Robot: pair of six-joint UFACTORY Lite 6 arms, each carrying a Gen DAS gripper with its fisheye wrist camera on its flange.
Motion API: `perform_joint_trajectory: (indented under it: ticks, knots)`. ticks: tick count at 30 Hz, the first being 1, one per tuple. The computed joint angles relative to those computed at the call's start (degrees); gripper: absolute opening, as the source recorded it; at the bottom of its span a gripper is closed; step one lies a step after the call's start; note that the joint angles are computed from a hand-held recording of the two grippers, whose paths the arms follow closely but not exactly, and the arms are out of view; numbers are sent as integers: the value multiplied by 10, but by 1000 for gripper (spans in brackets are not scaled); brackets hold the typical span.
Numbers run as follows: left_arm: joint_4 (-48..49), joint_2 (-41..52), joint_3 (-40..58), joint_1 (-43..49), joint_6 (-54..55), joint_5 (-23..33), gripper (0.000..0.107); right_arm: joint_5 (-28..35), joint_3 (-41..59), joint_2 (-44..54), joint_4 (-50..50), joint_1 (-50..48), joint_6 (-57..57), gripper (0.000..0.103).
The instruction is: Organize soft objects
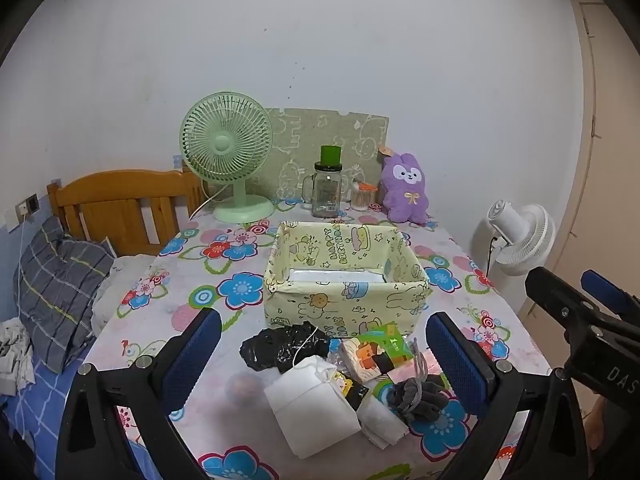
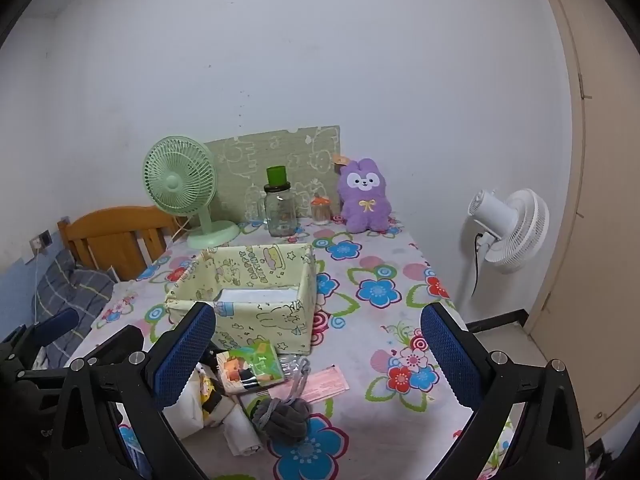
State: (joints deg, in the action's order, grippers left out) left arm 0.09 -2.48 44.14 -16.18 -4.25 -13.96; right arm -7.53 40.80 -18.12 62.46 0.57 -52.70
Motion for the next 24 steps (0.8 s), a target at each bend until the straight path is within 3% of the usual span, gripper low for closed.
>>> perform_joint_trajectory:
  ticks: [5, 12, 16, 19, 24]
  knots:
    - [-22, -4, -7, -3, 22, -8, 103, 9, -3, -1, -58, -18, 53, 103]
    - [51, -8, -7, 4, -55, -7, 103, 4, -5, -4, -28, -15, 29, 103]
    - [24, -13, -9, -2, -27, -7, 103, 2, -3, -2, -6, -14, 8, 103]
    - [15, -12, -8, -4, -18, -4, 103, -3, -8, -2, -60, -14, 63, 103]
    - [-24, -6, -2, -6, 18, 2, 103, 2, -5, 1, 19, -14, -19, 103]
